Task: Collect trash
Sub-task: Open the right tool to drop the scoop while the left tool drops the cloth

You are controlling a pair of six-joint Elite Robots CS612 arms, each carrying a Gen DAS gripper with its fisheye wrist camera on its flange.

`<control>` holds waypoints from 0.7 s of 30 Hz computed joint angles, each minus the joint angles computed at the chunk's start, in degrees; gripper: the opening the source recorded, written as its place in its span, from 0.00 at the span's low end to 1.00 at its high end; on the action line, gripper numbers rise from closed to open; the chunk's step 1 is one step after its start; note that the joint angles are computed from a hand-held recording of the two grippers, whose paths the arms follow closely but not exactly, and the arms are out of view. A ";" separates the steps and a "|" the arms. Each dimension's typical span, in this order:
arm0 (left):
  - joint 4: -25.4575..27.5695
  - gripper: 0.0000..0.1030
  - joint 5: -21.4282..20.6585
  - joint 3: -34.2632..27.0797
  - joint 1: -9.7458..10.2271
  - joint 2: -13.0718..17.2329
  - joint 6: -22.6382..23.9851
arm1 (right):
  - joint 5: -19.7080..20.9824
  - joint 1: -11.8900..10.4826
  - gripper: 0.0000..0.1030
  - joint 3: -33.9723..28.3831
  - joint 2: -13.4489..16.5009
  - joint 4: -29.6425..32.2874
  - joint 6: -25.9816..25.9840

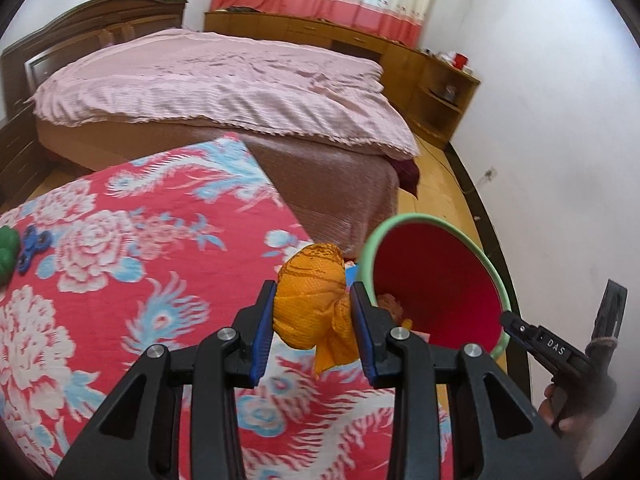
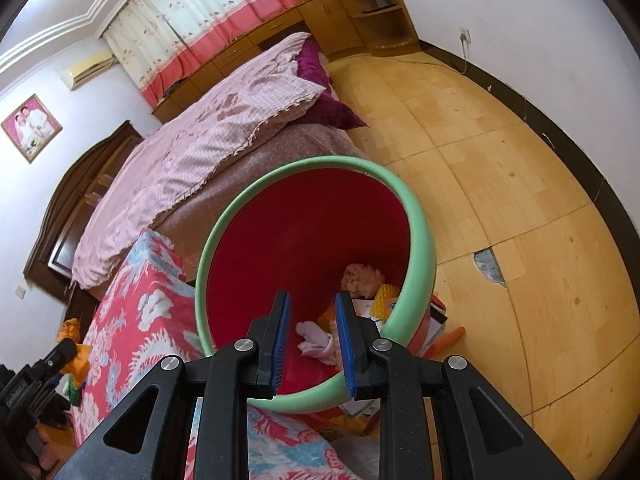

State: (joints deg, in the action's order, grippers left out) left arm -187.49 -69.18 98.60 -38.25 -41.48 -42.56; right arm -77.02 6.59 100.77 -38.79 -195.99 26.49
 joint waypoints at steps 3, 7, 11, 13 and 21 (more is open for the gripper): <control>0.65 0.35 -1.23 -1.39 -0.18 0.75 1.16 | 0.32 -0.28 0.24 0.17 0.05 -0.75 0.14; 1.44 0.35 -3.40 -3.19 -0.35 1.71 2.68 | 0.32 -0.62 0.26 0.53 0.05 -1.89 0.08; 2.50 0.35 -5.40 -5.17 -0.60 2.81 4.53 | 0.95 -0.89 0.26 0.75 0.09 -2.71 0.48; 3.16 0.35 -6.42 -6.19 -0.65 3.40 5.23 | 1.02 -1.02 0.26 0.85 0.10 -2.90 0.57; 7.22 0.35 -9.39 -11.10 -0.77 5.97 8.36 | 1.40 -1.48 0.26 1.23 0.26 -3.46 0.92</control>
State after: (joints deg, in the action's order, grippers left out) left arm -180.28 -78.57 87.50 -39.02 -35.51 -34.20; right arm -75.62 5.10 102.00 -38.53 -199.45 27.41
